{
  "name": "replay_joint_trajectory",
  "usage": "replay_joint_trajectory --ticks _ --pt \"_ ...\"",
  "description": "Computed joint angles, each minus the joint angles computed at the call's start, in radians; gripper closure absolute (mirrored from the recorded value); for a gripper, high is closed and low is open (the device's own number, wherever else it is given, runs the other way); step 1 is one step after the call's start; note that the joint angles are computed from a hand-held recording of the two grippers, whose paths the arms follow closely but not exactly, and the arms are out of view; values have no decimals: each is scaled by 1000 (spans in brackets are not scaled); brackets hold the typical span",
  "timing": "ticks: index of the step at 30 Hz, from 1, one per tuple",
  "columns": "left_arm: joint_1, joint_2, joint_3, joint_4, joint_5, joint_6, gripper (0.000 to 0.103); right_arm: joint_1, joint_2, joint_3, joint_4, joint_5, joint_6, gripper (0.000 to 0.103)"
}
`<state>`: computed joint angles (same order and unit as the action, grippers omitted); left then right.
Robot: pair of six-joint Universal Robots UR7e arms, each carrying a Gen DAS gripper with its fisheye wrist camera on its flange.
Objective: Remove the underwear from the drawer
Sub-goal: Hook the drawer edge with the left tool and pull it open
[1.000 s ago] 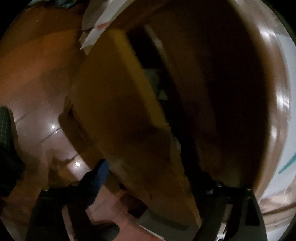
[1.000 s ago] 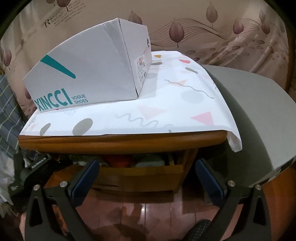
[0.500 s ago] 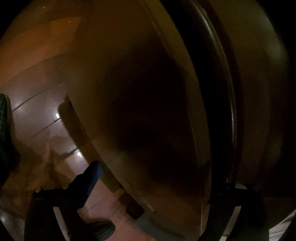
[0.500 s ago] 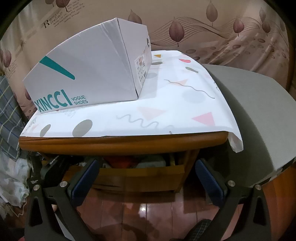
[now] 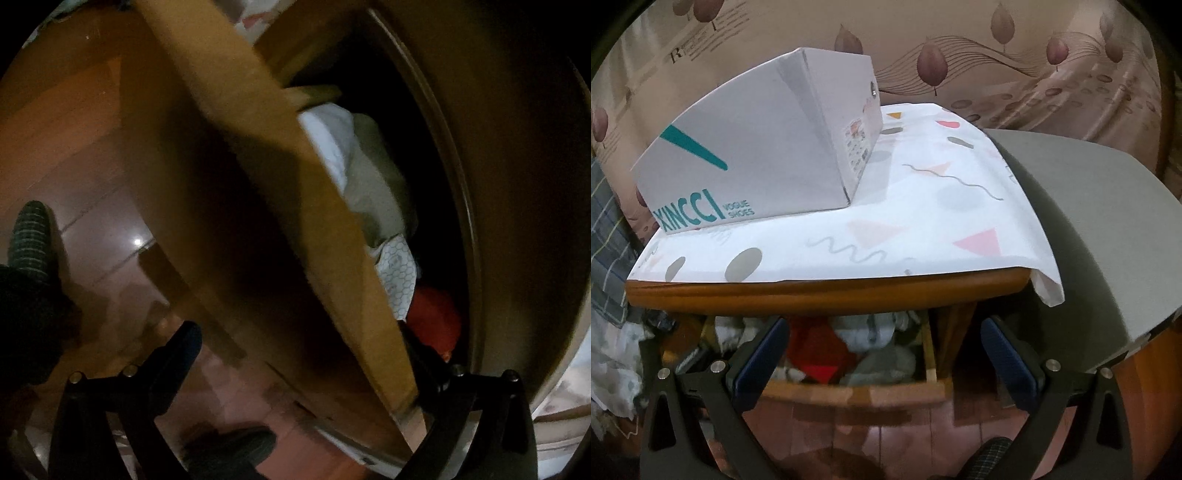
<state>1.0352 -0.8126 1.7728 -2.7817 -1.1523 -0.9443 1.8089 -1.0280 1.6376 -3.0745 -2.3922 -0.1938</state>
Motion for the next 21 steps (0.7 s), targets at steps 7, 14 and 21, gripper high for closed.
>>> replay_joint_trajectory --ticks 7,14,21 --pt "-5 -28 33 20 9 24 0 -8 -8 -1 18 -4 14 0" --pt "-16 -67 64 65 9 36 0 -9 -8 -3 24 -2 3 0" --pt "-45 -152 128 138 14 11 0 -8 -14 5 26 -3 5 0"
